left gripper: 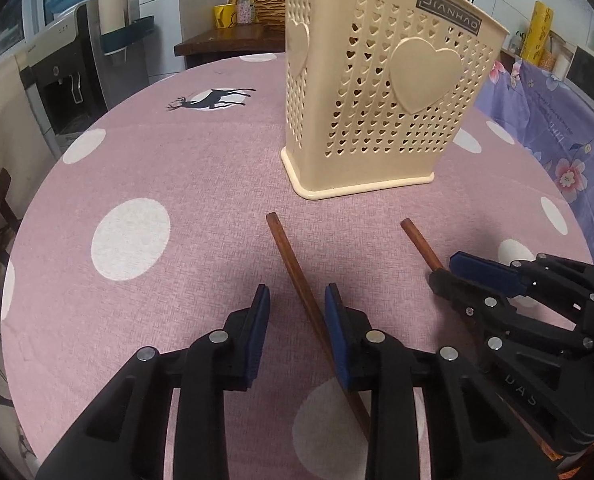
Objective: Organize utensils
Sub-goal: 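Grasp one remaining wooden chopstick with each tool, then lift both wooden chopsticks and carry them above the basket with both tools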
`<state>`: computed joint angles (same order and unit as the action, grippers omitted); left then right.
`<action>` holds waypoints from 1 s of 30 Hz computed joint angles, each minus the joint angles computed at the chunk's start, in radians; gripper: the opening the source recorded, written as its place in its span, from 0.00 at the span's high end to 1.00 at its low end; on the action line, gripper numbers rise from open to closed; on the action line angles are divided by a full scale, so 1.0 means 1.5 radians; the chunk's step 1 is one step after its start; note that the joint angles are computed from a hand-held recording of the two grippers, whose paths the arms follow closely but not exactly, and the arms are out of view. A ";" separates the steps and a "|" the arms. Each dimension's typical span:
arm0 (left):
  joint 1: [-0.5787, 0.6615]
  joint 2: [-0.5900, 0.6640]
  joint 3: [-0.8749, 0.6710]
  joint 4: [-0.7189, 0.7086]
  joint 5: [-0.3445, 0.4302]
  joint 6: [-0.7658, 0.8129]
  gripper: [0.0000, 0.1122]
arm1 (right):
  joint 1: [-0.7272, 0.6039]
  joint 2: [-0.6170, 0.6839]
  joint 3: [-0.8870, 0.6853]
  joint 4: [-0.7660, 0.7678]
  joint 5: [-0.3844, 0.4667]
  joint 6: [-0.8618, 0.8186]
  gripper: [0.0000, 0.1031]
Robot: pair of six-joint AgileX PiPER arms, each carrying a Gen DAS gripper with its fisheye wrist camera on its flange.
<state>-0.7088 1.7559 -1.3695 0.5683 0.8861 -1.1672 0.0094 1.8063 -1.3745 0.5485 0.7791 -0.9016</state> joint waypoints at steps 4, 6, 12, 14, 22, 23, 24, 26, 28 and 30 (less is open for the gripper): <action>-0.003 0.027 -0.037 0.006 0.028 0.025 0.80 | 0.015 0.004 -0.005 -0.024 -0.017 0.014 0.83; -0.001 0.034 -0.048 0.005 0.033 0.039 0.81 | 0.016 0.008 -0.013 -0.030 -0.015 0.027 0.86; 0.001 0.030 -0.039 0.011 0.028 0.045 0.88 | 0.011 0.008 -0.006 -0.012 -0.031 0.021 0.92; -0.001 0.025 -0.034 0.011 0.023 0.045 0.88 | 0.008 0.004 0.002 -0.006 -0.036 0.012 0.92; -0.016 0.026 -0.035 0.008 0.020 0.048 0.89 | 0.004 -0.009 0.020 -0.001 -0.043 0.025 0.92; -0.014 0.024 -0.033 0.004 0.015 0.048 0.89 | 0.005 -0.011 0.024 0.002 -0.043 0.027 0.92; -0.010 0.021 -0.029 -0.001 0.006 0.048 0.90 | 0.003 -0.013 0.026 0.005 -0.041 0.025 0.92; -0.007 0.018 -0.025 -0.006 -0.003 0.046 0.91 | -0.004 -0.022 0.037 0.020 -0.039 0.012 0.92; -0.004 0.008 -0.011 -0.014 -0.023 0.045 0.92 | -0.012 -0.033 0.047 0.040 -0.034 -0.003 0.92; -0.009 -0.004 0.000 -0.004 -0.030 0.030 0.93 | -0.025 -0.050 0.060 0.071 -0.028 -0.029 0.92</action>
<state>-0.7224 1.7502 -1.3692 0.5616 0.8413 -1.1217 -0.0284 1.7306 -1.2843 0.6549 0.7370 -0.9449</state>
